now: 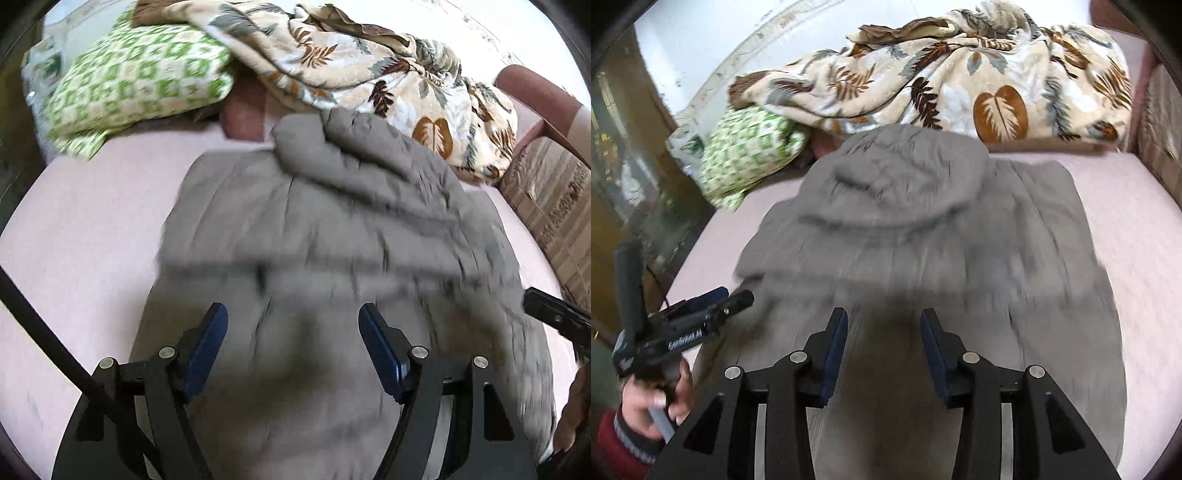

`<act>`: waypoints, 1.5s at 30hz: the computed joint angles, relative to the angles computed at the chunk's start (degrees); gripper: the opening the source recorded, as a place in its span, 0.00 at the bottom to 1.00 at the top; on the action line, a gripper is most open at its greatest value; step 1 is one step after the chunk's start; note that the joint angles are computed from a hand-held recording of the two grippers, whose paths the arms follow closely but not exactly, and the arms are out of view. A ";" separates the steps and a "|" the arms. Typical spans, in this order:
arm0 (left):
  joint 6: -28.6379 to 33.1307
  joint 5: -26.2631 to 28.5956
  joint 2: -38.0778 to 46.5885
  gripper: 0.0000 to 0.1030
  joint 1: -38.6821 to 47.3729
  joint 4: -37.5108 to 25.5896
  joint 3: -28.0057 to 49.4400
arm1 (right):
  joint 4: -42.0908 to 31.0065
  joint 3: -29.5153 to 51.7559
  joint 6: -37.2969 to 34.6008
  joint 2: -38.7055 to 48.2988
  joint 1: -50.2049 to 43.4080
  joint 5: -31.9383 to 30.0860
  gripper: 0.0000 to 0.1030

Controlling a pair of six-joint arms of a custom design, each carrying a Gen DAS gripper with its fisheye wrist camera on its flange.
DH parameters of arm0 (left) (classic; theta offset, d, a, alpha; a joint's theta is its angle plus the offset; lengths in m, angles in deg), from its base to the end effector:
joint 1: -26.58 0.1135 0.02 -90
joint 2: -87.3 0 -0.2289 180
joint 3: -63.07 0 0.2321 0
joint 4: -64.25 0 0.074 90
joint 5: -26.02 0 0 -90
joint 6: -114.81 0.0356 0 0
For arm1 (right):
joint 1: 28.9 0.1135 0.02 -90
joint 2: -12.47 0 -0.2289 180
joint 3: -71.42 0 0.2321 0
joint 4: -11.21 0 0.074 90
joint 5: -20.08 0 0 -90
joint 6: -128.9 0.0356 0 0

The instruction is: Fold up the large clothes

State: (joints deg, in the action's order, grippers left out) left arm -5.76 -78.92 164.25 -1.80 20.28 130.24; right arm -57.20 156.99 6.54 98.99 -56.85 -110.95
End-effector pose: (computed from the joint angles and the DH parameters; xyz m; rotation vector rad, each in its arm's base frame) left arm 0.2341 -0.1160 0.2096 -0.1529 2.4630 -0.1157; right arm 0.2528 -0.1077 0.2437 -0.2583 2.4157 0.5625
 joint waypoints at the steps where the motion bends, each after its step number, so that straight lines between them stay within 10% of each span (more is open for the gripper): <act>1: -1.64 -0.80 -3.99 0.70 -1.42 -2.01 -2.95 | -1.44 -1.83 -2.18 -2.11 -1.73 -0.64 0.43; 9: -25.39 -14.43 -27.29 0.70 -22.60 -20.57 -16.87 | -16.12 -14.33 -31.39 -12.20 -26.47 -3.51 0.45; 15: -49.54 -19.49 -25.21 0.70 -39.77 -29.87 -20.99 | -14.90 -25.89 -41.57 -16.42 -35.44 1.02 0.46; 24: -52.08 -24.69 -13.10 0.84 -46.29 -28.12 -21.05 | -7.38 -33.17 -41.96 -18.54 -33.93 2.86 0.71; 45: -62.80 -28.23 -7.16 0.91 -52.86 -30.77 -20.90 | -10.49 -35.77 -50.03 -19.26 -37.21 0.75 0.89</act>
State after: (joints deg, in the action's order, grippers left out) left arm -68.56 -107.14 157.08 -54.66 -10.49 109.33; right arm -67.69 121.22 -43.49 79.73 -94.05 -110.21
